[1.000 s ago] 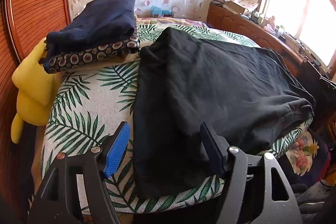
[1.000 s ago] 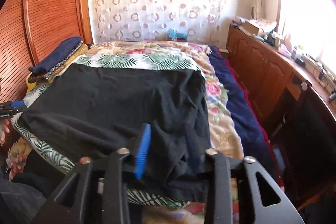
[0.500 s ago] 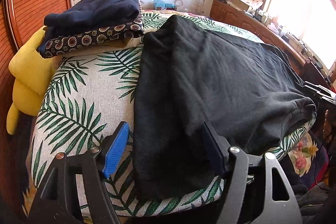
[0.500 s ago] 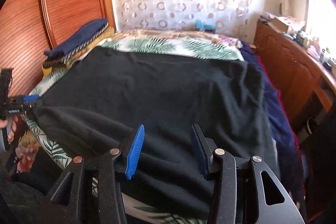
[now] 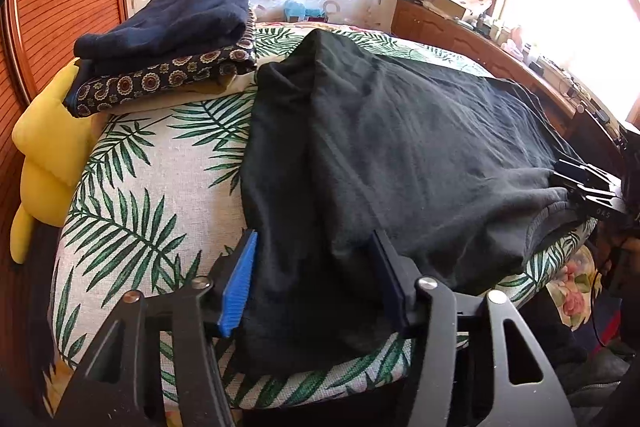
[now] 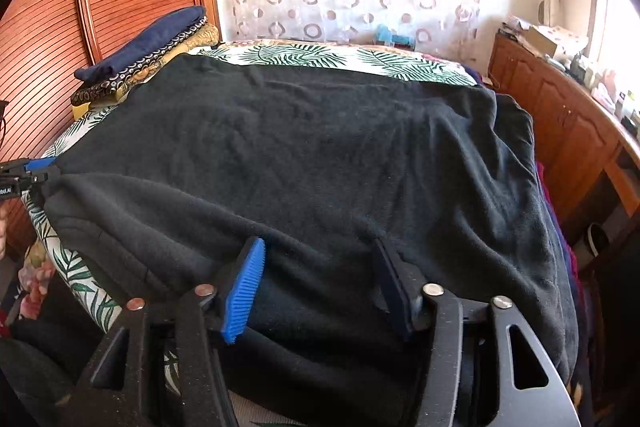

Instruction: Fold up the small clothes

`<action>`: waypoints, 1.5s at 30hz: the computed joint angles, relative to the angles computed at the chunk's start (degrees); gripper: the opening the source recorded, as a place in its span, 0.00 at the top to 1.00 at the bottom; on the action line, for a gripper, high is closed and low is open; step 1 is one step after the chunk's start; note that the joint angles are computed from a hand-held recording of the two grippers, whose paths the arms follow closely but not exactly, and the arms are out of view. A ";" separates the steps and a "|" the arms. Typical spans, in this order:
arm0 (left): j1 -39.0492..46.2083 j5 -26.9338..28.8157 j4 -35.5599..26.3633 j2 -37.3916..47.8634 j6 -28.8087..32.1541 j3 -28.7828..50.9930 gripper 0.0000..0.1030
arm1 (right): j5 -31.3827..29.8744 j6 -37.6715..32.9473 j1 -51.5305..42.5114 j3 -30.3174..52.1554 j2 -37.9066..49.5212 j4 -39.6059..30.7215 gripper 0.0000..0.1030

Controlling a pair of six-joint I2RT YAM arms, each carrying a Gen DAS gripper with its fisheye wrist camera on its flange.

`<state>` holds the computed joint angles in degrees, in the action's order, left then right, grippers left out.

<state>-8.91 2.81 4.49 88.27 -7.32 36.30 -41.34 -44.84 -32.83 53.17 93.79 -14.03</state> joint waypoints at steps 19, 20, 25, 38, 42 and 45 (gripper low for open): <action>-3.50 0.37 0.33 -5.88 -0.98 0.86 0.96 | 1.43 2.39 0.48 -0.27 0.12 1.32 0.27; -4.00 0.68 -0.06 -7.03 -1.17 1.44 0.96 | 1.62 2.55 0.48 -0.08 0.05 0.85 0.27; -7.70 0.10 -1.53 -8.31 -1.06 5.89 0.96 | 0.00 1.48 -1.97 2.02 0.21 -2.20 0.27; -19.30 3.17 -6.08 4.71 1.00 29.17 0.97 | -7.60 -0.30 -13.24 9.79 4.36 -8.87 0.27; -23.12 3.73 -10.03 9.72 3.19 38.85 0.97 | -9.01 -1.38 -15.11 9.97 4.64 -9.78 0.31; -25.74 4.28 -13.65 14.46 4.57 47.14 0.97 | -9.37 -1.19 -16.24 9.85 4.65 -8.96 0.31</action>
<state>-34.65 7.09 -9.16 102.73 -2.76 83.44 -50.71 -46.03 -49.06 63.02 98.45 -23.00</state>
